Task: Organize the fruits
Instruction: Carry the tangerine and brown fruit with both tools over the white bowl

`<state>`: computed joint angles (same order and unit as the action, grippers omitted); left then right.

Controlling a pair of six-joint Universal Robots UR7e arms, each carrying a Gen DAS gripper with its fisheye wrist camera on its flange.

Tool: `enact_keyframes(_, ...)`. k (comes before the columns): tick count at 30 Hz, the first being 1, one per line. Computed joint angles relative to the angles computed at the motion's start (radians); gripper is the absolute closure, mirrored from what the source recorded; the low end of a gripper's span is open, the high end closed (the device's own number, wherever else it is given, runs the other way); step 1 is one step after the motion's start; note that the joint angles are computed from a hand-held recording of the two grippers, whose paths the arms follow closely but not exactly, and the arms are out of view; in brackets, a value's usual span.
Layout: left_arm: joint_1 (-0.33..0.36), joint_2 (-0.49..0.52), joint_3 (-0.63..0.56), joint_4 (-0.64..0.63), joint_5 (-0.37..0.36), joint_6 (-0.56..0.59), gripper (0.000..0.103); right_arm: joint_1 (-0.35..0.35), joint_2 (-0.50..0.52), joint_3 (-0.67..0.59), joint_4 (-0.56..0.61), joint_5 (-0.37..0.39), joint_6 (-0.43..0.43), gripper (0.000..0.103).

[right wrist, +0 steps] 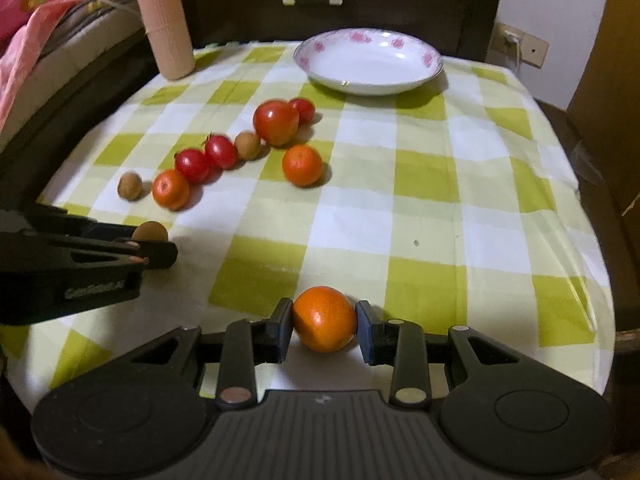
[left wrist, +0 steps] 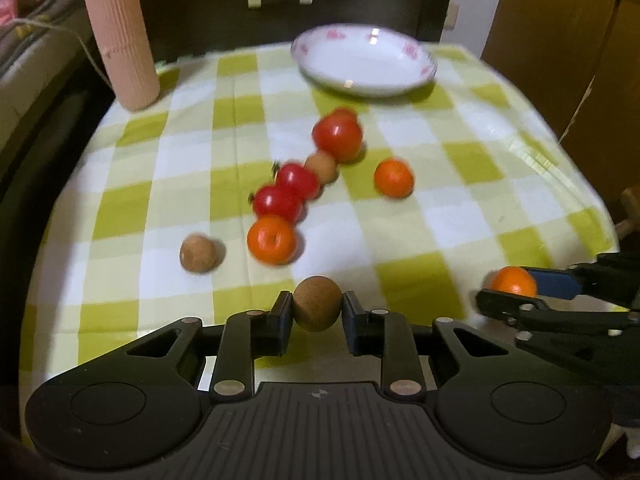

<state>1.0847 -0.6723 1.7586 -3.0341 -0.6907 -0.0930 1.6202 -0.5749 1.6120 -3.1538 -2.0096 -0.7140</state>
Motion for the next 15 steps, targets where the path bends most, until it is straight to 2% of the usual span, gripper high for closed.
enact_keyframes(4,-0.002,-0.007,-0.034,-0.005,-0.048,0.0,0.07,0.024,0.002,-0.051,0.033,-0.012,0.057,0.071)
enact_keyframes(7,0.003,0.011,-0.094,-0.01,-0.067,0.031,0.07,0.041,0.012,-0.105,0.027,0.024,0.065,0.071)
enact_keyframes(15,0.045,0.123,-0.37,0.063,-0.118,0.122,0.07,0.03,0.12,-0.39,0.173,0.082,0.14,0.07)
